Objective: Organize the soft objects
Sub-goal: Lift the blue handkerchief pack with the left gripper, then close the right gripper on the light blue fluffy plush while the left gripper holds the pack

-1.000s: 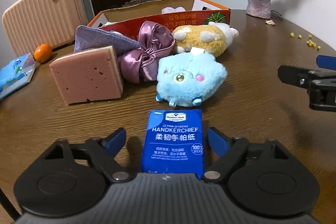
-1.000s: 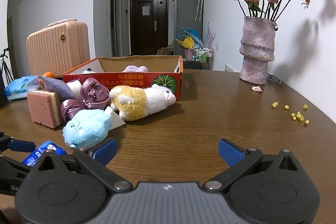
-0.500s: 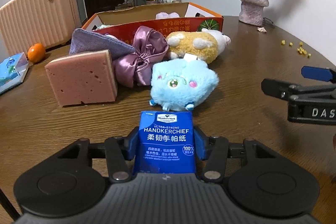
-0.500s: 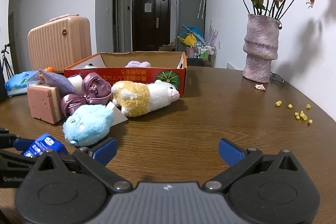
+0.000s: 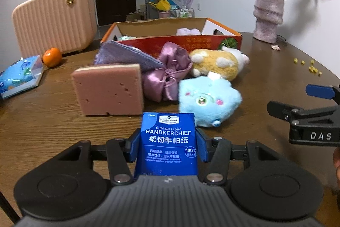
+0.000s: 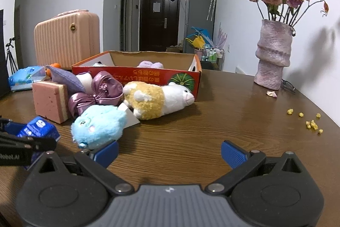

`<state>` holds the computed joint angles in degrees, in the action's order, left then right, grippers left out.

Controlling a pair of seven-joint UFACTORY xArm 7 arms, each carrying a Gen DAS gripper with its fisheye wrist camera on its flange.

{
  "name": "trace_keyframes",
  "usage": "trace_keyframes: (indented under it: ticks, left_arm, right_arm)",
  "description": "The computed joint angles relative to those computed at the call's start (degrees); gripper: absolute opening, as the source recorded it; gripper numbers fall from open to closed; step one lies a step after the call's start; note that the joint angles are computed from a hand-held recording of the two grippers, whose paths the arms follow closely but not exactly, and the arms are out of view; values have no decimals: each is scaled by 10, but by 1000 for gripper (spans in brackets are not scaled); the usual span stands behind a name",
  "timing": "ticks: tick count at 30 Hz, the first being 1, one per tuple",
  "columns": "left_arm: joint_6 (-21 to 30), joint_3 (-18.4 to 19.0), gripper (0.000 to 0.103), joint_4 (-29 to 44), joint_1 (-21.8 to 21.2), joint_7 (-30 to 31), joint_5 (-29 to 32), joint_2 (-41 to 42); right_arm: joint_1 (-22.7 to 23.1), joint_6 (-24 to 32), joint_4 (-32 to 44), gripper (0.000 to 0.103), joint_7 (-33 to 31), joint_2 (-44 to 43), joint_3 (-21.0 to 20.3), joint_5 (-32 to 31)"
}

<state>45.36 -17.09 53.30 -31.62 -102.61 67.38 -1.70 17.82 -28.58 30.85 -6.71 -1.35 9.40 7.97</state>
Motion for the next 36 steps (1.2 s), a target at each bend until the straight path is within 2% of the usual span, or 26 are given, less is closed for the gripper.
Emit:
trace_keyframes:
  ticks: [10,20,36]
  left_arm:
    - [-3,-6,53,-39,19,-18,10,-43]
    - [-6,-19,53,-80,50,-30,10,-91]
    - [-11,-36,53,-124,92,-30,2,-143]
  right_arm:
    - [28,10,24,103,-49,18,15,48]
    - [72,28,60,103,-115,41,20,122]
    - [158,62,139,103,-210,93,-16,225]
